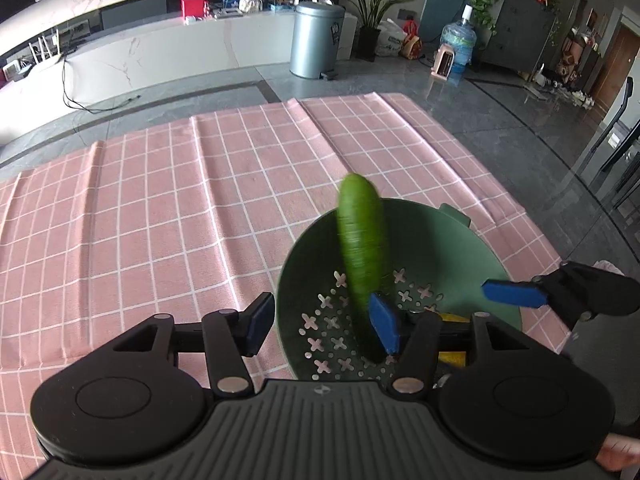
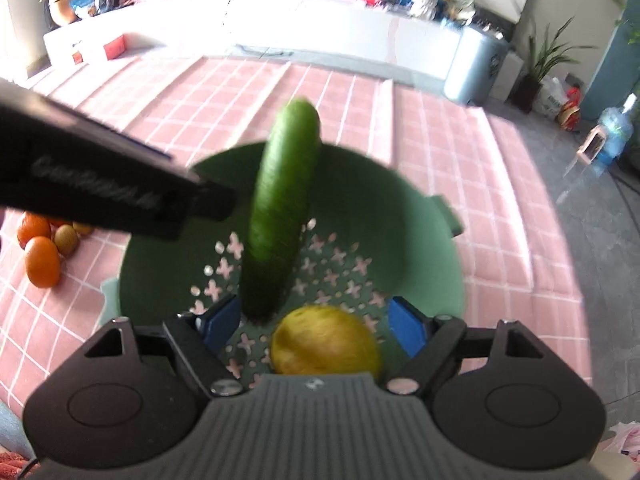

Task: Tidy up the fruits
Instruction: 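Carry the cucumber and yellow fruit into the green colander with both grippers, then open both grippers to release the fruits and withdraw from the colander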

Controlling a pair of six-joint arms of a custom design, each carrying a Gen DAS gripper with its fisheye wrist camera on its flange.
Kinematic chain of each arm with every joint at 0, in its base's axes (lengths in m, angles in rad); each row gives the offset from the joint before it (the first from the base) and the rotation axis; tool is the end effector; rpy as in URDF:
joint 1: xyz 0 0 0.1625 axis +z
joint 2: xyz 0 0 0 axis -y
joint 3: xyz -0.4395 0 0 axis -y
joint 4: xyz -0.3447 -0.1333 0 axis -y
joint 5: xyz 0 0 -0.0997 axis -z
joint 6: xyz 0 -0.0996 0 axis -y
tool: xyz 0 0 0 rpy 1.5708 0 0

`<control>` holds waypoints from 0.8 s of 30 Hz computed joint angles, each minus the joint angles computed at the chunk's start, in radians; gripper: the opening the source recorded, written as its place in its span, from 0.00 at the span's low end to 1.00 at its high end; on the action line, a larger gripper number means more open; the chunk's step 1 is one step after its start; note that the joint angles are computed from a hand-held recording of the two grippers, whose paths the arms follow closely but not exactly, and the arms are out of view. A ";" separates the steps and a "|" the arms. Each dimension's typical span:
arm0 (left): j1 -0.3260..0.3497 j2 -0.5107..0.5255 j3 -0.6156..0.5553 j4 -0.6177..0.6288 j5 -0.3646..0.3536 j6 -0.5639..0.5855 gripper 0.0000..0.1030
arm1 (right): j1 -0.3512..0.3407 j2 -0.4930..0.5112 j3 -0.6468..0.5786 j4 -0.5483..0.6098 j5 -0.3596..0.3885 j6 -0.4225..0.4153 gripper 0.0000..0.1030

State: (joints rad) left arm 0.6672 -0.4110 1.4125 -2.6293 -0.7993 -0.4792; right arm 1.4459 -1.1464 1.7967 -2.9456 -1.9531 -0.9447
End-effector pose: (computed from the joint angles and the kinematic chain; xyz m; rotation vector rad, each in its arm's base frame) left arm -0.4184 -0.5877 -0.0178 0.4967 2.4424 -0.7000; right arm 0.0217 -0.5986 0.3512 0.7954 -2.2723 0.5461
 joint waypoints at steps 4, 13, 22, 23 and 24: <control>-0.020 -0.033 0.080 -0.038 0.040 -0.067 0.66 | -0.025 -0.056 0.068 -0.123 0.057 0.054 0.69; 0.010 -0.040 0.115 -0.021 -0.027 -0.217 0.56 | -0.090 -0.089 0.064 -0.117 0.047 0.267 0.35; 0.021 -0.039 0.116 -0.038 -0.085 -0.221 0.12 | -0.080 -0.092 0.097 -0.134 0.045 0.262 0.04; 0.015 -0.038 0.114 -0.022 -0.070 -0.223 0.12 | -0.076 -0.093 0.097 -0.129 0.040 0.261 0.04; 0.010 -0.040 0.117 -0.012 -0.059 -0.225 0.12 | -0.073 -0.096 0.101 -0.122 0.037 0.262 0.04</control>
